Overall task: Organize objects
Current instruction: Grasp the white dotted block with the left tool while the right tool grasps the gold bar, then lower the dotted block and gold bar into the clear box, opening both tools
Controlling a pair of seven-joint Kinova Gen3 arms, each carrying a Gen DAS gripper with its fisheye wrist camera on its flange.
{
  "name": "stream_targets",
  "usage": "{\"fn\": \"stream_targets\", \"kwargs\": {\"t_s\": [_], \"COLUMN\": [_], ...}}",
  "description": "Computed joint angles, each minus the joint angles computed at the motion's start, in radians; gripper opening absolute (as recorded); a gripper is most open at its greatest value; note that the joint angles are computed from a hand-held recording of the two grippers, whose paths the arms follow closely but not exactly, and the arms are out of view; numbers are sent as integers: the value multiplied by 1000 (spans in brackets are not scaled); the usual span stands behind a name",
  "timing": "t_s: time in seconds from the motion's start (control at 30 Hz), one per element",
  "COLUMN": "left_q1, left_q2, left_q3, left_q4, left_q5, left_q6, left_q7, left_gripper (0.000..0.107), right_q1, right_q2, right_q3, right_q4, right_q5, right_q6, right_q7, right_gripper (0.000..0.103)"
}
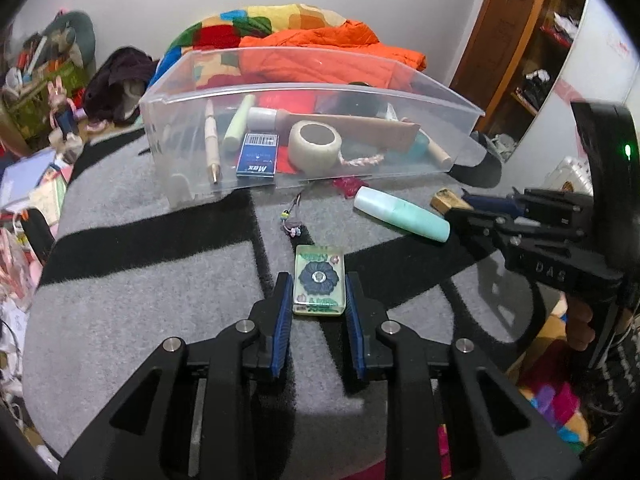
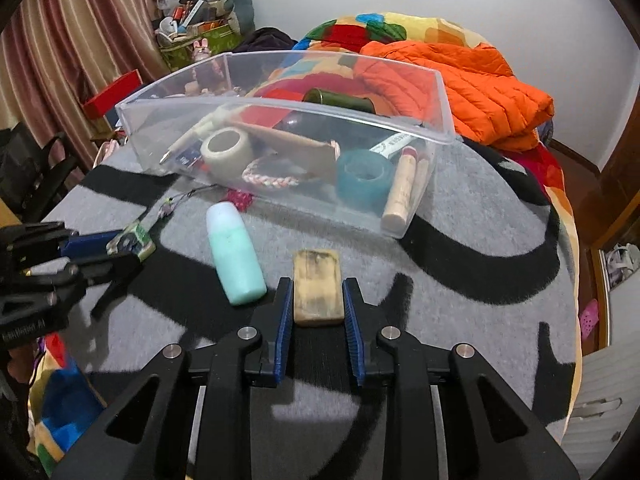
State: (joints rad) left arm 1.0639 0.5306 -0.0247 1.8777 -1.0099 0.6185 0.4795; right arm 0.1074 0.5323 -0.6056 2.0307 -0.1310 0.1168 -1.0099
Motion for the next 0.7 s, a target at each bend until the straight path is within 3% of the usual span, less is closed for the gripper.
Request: {"fn": "stream_targets", "kwargs": {"t_s": [0.27, 0.47, 0.6, 0.7], "left_q1": [21, 37, 33, 20], "left_q2": [31, -25, -57, -75], "left_q3": [4, -5, 15, 36], "left_q4": [-53, -18, -17, -23], "left_q5": [10, -92, -160, -196], "left_q6": [100, 126, 192, 245], "left_q7": [-17, 105, 152, 162], "left_gripper": [24, 24, 24, 24], "right_q1": [26, 187, 308, 339], "right_q2": [-12, -14, -6, -11], "right_q3": [-23, -181, -324, -371], "right_q4": [18, 18, 17, 12], "right_q5": [7, -11, -14, -1], "right_q6": [-22, -29, -48, -72], "right_q7": [-22, -8, -3, -23], "right_gripper": [22, 22, 22, 22]}}
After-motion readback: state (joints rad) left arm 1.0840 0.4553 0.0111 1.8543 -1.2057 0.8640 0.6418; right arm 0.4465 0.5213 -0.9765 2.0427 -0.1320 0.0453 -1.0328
